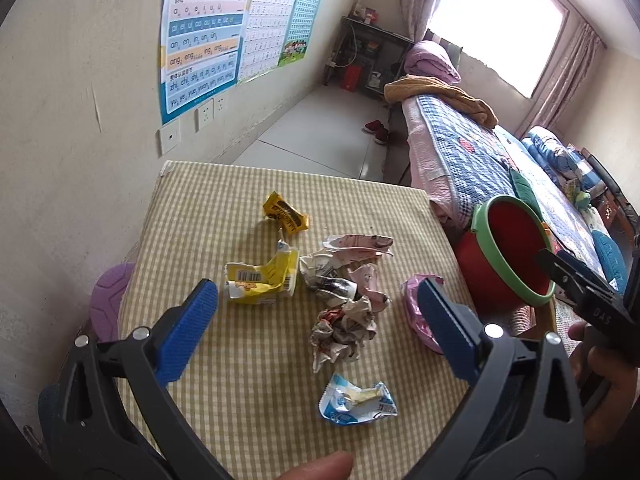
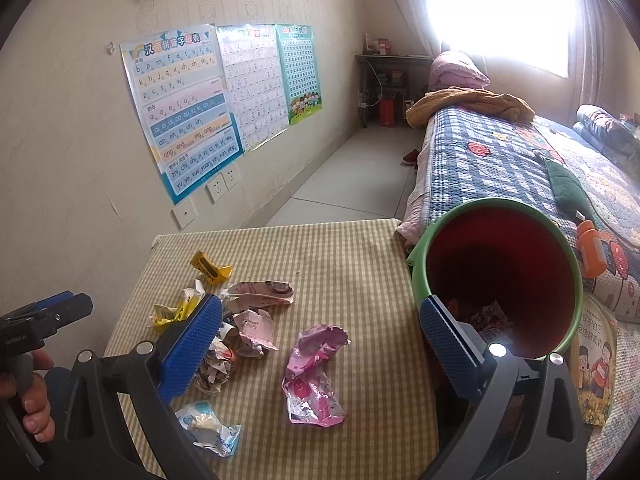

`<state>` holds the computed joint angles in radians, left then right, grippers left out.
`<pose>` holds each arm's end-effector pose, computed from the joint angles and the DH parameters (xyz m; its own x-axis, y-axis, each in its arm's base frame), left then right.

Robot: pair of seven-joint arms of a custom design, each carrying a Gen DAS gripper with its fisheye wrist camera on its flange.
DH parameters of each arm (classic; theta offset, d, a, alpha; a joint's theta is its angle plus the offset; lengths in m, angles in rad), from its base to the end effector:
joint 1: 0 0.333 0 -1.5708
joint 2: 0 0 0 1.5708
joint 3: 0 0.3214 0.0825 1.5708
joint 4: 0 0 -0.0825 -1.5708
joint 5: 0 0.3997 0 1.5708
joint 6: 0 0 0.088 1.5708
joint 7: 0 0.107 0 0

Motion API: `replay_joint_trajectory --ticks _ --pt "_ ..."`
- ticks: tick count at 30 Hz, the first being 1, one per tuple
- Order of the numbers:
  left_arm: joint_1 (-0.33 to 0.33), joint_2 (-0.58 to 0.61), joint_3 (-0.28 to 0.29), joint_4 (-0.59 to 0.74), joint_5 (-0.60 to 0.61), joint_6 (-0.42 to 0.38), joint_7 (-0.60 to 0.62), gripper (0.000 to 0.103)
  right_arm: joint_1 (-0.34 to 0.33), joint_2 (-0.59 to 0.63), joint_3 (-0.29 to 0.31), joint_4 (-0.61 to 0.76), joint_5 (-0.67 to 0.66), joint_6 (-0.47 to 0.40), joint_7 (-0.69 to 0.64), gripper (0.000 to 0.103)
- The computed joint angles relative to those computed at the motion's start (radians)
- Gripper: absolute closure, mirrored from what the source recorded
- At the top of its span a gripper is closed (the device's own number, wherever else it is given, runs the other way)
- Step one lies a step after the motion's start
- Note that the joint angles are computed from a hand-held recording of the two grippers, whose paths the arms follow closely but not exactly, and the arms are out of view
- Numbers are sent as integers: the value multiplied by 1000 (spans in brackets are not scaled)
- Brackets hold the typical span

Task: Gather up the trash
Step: 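Move both open tools back over the wrappers on the table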

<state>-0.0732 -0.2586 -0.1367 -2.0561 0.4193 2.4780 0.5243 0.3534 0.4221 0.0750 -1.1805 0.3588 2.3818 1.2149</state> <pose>0.5282 -0.1219 0.6258 0.4497 -0.8541 0.2613 -0.5764 -0.5010 -0.6456 0.6836 0.3000 0.6492 0.6105 -0.7814 -0.1296 -0.5834 -0.3330 -0.7408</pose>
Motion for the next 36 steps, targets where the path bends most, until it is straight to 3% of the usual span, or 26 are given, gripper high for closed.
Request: replay_joint_trajectory --ticks 6,11,19,23,30,36 --pt "-11 -17 24 -61 -70 15 17 6 11 10 10 -26 4 -27 -21 7" --pt "-42 34 42 -58 -181 45 121 6 15 19 7 -66 -2 -60 -29 7" --pt "-51 159 28 1 -322 8 292 6 15 96 2 -17 -13 -145 -18 7" --pt "-40 206 13 29 -348 -10 344 6 19 132 -2 9 -26 -172 -18 7" --pt "-25 273 -12 90 -288 -65 384 6 18 243 -4 154 -37 -268 9 8" --pt "-19 323 -22 139 -264 -105 371 7 24 274 -3 182 -39 -282 2 18"
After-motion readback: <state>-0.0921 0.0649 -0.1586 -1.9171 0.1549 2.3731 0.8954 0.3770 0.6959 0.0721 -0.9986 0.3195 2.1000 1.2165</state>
